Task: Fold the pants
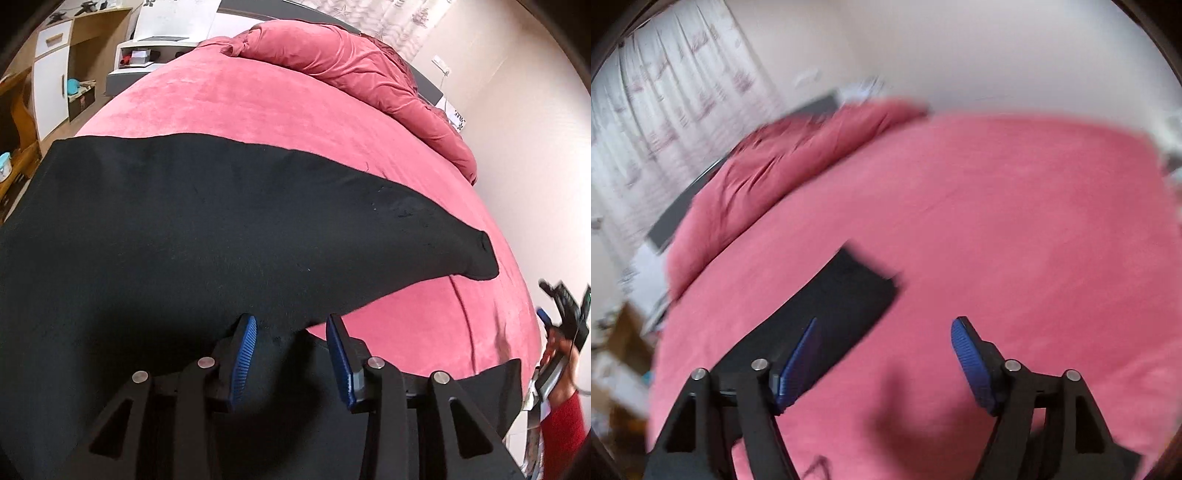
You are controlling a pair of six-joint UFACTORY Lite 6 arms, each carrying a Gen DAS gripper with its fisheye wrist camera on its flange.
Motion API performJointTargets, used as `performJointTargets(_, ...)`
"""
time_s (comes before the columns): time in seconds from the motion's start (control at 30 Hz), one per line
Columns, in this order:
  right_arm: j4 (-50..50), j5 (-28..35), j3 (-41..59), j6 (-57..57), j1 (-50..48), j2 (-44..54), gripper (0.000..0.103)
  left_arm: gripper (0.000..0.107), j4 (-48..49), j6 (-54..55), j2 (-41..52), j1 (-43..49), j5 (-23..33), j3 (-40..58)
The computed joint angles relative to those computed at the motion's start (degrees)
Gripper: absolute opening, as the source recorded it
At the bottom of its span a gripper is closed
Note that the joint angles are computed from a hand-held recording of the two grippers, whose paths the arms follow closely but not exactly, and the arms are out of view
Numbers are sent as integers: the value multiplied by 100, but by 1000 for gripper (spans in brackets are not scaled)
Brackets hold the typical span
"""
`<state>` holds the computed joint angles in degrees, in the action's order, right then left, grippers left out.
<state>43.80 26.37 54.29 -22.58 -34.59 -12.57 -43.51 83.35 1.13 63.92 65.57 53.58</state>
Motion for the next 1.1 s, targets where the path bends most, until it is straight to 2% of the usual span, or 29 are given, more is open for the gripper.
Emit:
performJointTargets(0.07, 782, 470, 514, -652, 13, 1011, 73, 43, -122, 128, -1, 23, -28, -64)
performJointTargets(0.1, 1097, 609, 827, -833, 37, 1593, 66, 44, -159, 179, -20, 48, 7, -91)
performJointTargets(0.13, 1350, 561, 974, -886, 87, 2009, 60, 44, -181, 224, -25, 98, 53, -90)
performJointTargets(0.2, 1824, 583, 1389, -983, 74, 2770, 58, 44, -275, 298, 59, 219, 203, 21)
performJointTargets(0.3, 3358, 456, 1234, -1976, 17, 3106, 58, 44, -443, 342, 249, 443, 465, 312)
performJointTargets(0.37, 3649, 368, 1481, -2134, 94, 3346, 58, 45, -540, 387, 382, 563, 521, 507)
performJointTargets(0.4, 3524, 340, 1668, -2022, 167, 3482, 47, 45, -512, 393, 410, 517, 411, 546)
performJointTargets(0.43, 3160, 323, 1920, -1749, 271, 3632, 25, 45, -460, 381, 454, 414, 294, 562)
performJointTargets(0.47, 2613, 280, 2102, -1250, 427, 3704, 13, 45, -425, 347, 476, 297, 162, 559)
performJointTargets(0.53, 2188, 234, 2471, -752, 570, 3881, 12, 45, -321, 316, 474, 113, -115, 516)
performJointTargets(0.57, 2334, 232, 2380, -838, 552, 3754, 12, 45, -332, 288, 465, 47, -177, 506)
performJointTargets(0.63, 2649, 289, 1957, -1172, 385, 3220, 11, 45, -354, 222, 449, -27, -263, 508)
performJointTargets(0.8, 1994, 907, 1036, -1033, -366, 1567, 11, 46, -140, 93, 628, -452, -597, 812)
performJointTargets(0.93, 1566, 1741, 225, -1236, -1377, 598, 11, 46, 48, 39, 868, -480, -511, 1105)
performJointTargets(1.03, 839, 1790, -337, -1259, -1698, 502, 13, 45, 156, -305, 1049, -511, -375, 1280)
performJointTargets(1.1, 47, 1483, -493, -797, -1475, 634, 21, 46, 234, -441, 1109, -439, -196, 1423)
